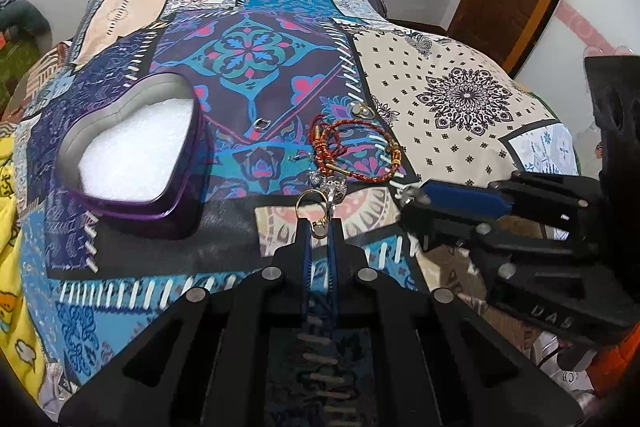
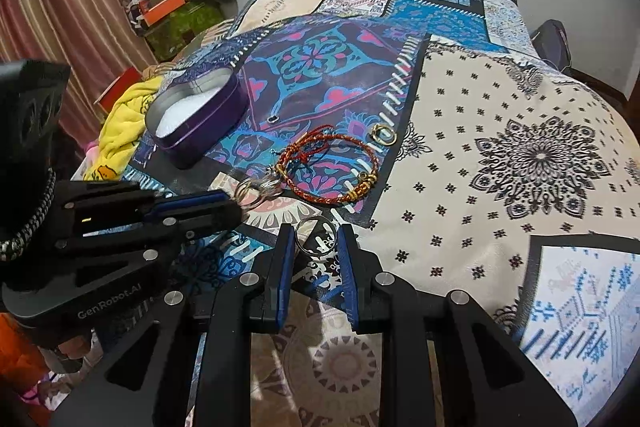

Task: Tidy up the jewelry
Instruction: 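Close the left tool on a gold ring while the right tool closes on a silver ring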

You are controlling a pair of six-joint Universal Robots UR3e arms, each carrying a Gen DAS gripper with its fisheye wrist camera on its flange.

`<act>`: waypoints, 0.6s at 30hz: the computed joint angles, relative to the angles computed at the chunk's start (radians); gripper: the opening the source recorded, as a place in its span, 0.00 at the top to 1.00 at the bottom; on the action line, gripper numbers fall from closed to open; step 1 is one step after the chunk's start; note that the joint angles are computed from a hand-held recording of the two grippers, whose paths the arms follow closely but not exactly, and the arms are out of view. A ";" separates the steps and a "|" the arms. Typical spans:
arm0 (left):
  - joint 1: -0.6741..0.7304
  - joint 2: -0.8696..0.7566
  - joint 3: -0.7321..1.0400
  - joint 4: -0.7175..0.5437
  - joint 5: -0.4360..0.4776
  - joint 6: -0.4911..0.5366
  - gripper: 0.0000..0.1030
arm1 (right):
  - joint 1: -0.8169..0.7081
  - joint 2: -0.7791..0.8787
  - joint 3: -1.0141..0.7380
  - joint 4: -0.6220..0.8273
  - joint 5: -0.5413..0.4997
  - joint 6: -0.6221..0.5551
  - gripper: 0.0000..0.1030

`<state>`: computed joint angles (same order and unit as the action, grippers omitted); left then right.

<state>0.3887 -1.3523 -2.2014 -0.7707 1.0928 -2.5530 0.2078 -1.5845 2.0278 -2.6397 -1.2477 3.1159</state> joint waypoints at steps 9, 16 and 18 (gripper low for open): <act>0.111 0.180 -0.030 -0.148 -0.048 0.071 0.95 | 0.028 -0.043 -0.012 0.006 -0.024 0.029 0.81; 0.201 0.301 -0.018 -0.264 -0.113 0.124 0.95 | 0.067 -0.044 -0.057 0.001 -0.051 0.055 0.81; 0.231 0.335 -0.011 -0.299 -0.138 0.140 0.95 | 0.074 -0.039 -0.077 0.000 -0.055 0.061 0.81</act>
